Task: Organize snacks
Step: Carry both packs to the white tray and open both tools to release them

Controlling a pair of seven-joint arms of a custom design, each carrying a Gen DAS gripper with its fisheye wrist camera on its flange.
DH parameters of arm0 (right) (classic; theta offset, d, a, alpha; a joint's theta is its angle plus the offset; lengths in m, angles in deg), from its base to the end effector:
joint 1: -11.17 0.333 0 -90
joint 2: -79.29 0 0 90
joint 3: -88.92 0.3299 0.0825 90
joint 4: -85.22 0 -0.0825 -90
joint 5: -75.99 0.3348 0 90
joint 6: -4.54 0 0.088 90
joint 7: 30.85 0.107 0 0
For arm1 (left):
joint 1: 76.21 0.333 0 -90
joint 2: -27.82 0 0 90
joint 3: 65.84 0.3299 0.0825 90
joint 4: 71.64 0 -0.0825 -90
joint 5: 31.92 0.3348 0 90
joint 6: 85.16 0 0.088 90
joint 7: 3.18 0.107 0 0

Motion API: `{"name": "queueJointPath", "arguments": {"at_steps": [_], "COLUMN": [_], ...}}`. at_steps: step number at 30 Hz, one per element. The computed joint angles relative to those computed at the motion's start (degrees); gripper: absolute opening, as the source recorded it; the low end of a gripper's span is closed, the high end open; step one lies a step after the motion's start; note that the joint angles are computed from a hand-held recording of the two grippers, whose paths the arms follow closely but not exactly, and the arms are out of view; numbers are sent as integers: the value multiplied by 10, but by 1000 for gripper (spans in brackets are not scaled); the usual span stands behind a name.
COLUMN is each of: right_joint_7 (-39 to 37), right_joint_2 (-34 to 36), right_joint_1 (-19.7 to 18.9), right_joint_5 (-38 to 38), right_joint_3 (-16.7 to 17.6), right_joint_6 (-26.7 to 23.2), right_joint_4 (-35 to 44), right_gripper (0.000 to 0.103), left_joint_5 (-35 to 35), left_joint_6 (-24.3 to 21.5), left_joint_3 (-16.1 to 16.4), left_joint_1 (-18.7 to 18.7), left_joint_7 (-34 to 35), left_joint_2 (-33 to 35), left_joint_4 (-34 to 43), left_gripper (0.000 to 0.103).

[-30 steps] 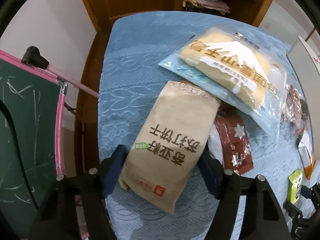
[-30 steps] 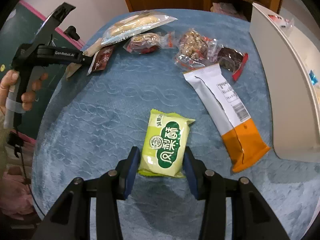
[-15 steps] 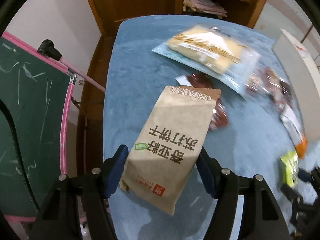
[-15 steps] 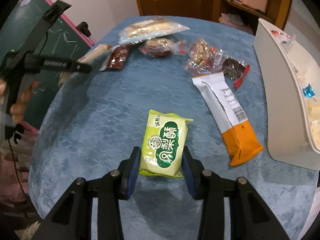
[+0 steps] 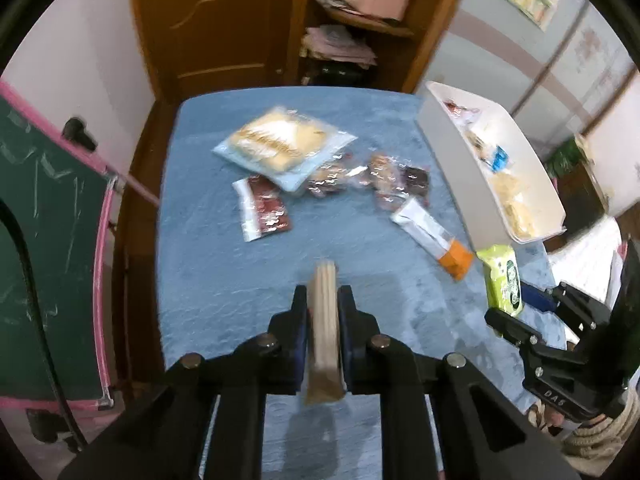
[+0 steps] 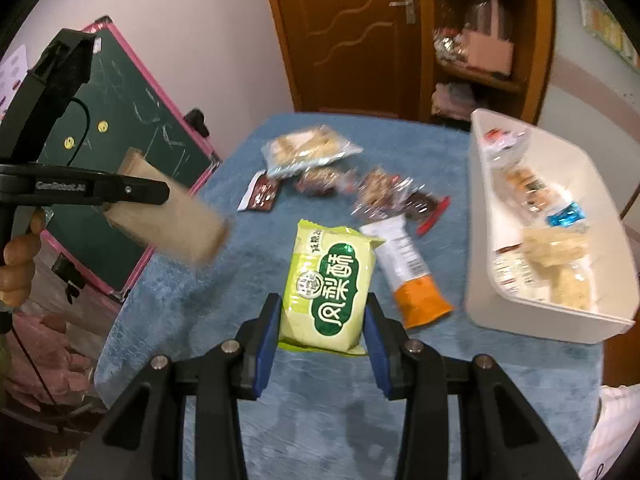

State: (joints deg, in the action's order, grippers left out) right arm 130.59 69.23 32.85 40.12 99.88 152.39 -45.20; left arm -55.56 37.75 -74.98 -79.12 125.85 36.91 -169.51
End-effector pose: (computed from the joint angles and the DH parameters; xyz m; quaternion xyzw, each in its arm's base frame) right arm 0.3966 0.2718 0.5151 -0.5937 0.7368 -0.2076 0.2480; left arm 0.5773 -0.1336 0.5532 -0.4058 0.8819 -0.2397 0.0124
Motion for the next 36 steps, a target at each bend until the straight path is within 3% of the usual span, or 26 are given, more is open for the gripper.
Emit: {"name": "queueJointPath", "arguments": {"at_steps": [9,17,21,26,29,32,36], "right_joint_7": [17,20,21,4,-17,-35,-62], "right_joint_2": [-89,-162,-207,-253,-264,-268,-263], "right_joint_1": [-18,-46,-77,-121,-143,-156,-171], "right_joint_5": [1,17,7,-9,-14,-13,1], "right_joint_3": [6,7,10,10,0,-18,-46], "right_joint_6": [9,17,6,-54,-98,-110,-108], "right_joint_4": [-76,-123,-129,-106,-84,-75,-73], "right_gripper": [41,41,41,41,41,41,41], "left_joint_5": [55,42,20,10,27,57,104], "left_joint_6": [15,41,38,48,61,71,32], "left_joint_3": [-14,-29,-43,-63,-73,-78,-76], "left_joint_1": [-44,-68,-90,-125,-154,-185,-228], "left_joint_7": [-66,-70,-80,-102,-131,-168,-223], "left_joint_2": [-12,-44,-39,-11,20,59,137], "left_joint_4": [-40,-32,24,112,171,230,344], "left_gripper": [11,11,11,11,11,11,11]}}
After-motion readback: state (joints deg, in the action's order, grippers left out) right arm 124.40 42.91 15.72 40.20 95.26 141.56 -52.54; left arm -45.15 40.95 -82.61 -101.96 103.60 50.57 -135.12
